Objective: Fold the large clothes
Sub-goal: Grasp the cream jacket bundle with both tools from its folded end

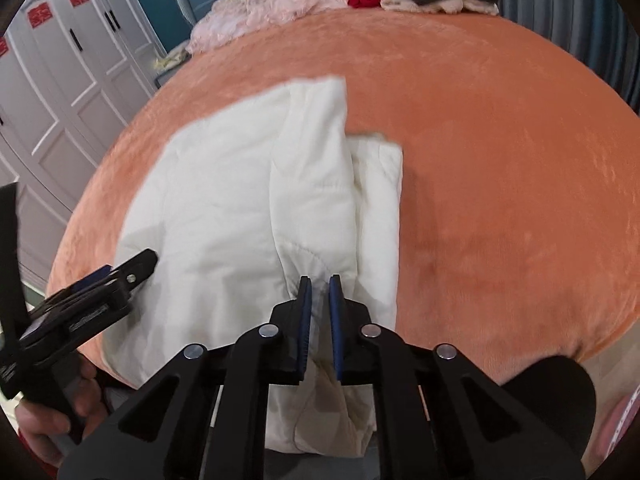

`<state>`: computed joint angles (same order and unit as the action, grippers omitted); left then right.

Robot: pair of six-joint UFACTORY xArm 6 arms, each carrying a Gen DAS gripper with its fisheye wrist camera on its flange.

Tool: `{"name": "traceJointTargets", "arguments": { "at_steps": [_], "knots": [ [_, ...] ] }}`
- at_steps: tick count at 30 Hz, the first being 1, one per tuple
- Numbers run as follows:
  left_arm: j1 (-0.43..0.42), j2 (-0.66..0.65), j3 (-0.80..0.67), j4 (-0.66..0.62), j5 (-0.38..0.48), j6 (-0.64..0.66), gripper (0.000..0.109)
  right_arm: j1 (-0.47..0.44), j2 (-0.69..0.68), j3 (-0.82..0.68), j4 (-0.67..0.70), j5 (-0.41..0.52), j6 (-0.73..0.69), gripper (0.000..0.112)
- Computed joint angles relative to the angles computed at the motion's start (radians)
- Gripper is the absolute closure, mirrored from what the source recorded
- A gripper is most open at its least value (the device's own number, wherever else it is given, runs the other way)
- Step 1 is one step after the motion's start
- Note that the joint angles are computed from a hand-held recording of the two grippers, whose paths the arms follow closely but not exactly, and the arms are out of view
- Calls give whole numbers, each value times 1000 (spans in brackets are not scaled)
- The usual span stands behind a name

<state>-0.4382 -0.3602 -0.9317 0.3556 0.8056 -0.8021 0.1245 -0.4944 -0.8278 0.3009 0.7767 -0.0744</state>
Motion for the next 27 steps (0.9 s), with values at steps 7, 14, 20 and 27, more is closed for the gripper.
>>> {"name": "traceJointTargets", "arguments": {
  "at_steps": [7,14,20,27],
  "knots": [
    [-38,3,13,82,22,-60,22,2,8,30,-4,-28,4,105],
    [-53,-4,29,130,23,-96,22,14,-2,54,-31,-55,16,105],
    [-61,-4,36,166,21,-125,22,26,-1,60,-71,-69,41,106],
    [-29,-32,39,66,1,-54,22,9,-8,21,-56,-17,2,100]
  ]
}}
